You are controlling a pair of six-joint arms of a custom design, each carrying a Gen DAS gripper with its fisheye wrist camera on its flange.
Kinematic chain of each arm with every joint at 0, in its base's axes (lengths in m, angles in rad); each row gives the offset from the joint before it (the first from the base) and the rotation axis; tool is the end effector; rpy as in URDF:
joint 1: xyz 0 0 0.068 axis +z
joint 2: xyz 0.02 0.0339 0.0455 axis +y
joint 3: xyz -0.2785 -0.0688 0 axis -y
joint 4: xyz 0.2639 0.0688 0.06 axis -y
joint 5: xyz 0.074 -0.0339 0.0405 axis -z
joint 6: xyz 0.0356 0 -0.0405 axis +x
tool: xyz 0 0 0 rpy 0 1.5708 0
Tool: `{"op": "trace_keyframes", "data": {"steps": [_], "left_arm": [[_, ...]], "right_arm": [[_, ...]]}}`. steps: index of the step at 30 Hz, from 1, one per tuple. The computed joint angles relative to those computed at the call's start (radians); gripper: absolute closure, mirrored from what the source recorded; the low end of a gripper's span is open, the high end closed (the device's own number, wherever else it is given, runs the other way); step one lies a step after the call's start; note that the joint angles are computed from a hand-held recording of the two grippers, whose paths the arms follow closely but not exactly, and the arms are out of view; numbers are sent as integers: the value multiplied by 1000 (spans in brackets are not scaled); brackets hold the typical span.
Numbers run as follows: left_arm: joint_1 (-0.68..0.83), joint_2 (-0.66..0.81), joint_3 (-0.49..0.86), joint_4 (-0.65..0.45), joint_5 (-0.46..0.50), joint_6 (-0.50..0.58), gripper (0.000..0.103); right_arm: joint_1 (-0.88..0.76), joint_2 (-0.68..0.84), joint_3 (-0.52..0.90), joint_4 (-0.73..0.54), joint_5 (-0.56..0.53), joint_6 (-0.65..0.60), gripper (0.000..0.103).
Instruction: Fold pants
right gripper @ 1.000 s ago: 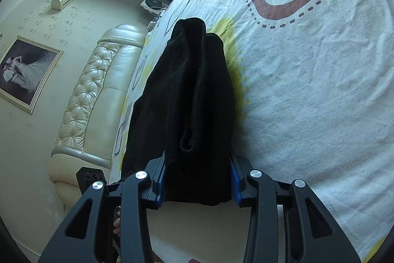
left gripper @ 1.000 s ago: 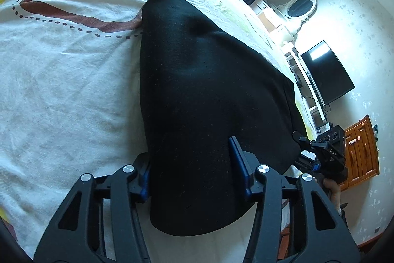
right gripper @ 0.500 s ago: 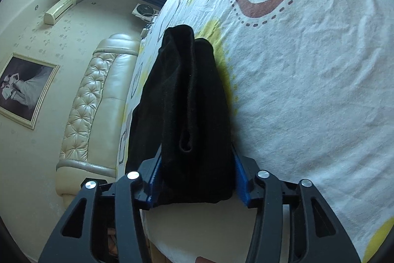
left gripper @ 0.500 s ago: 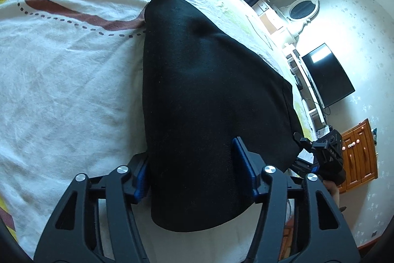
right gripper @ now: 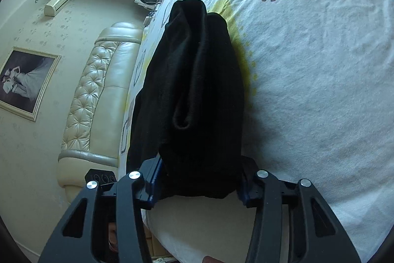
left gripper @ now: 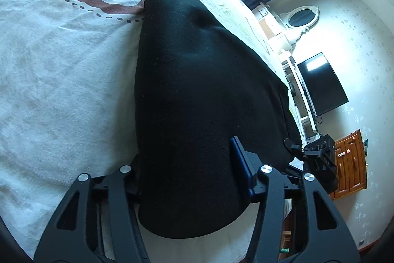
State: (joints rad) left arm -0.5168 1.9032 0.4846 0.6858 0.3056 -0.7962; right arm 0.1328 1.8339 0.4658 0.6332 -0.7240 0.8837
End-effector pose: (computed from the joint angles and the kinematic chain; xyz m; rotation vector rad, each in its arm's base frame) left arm 0.2472 -0.1528 0.0528 -0.1768 2.4787 -0.9763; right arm 0.2734 0.0603 0.0685 0.5094 2.4036 1.3252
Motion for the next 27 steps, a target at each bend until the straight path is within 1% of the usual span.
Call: {"op": "trace_keyframes", "data": {"steps": [2, 4, 7, 11, 22, 27], "left_arm": [[-7, -31, -4, -38, -15, 16, 58], [-32, -64, 1, -92, -57, 30, 59], [-41, -99, 16, -165, -82, 40, 61], [-56, -138, 17, -224, -109, 55, 61], [-96, -219, -28, -278, -137, 47, 61], [-105, -246, -39, -301, -143, 47, 61]], "right_arm": [[-3, 1, -27, 45, -6, 2, 63], [-1, -7, -48, 82, -3, 28, 64], [2, -37, -56, 71, 2, 30, 65], [-12, -71, -73, 34, -14, 0, 66], [-3, -119, -165, 86, -19, 29, 66], [1, -139, -189, 87, -21, 32, 66]]}}
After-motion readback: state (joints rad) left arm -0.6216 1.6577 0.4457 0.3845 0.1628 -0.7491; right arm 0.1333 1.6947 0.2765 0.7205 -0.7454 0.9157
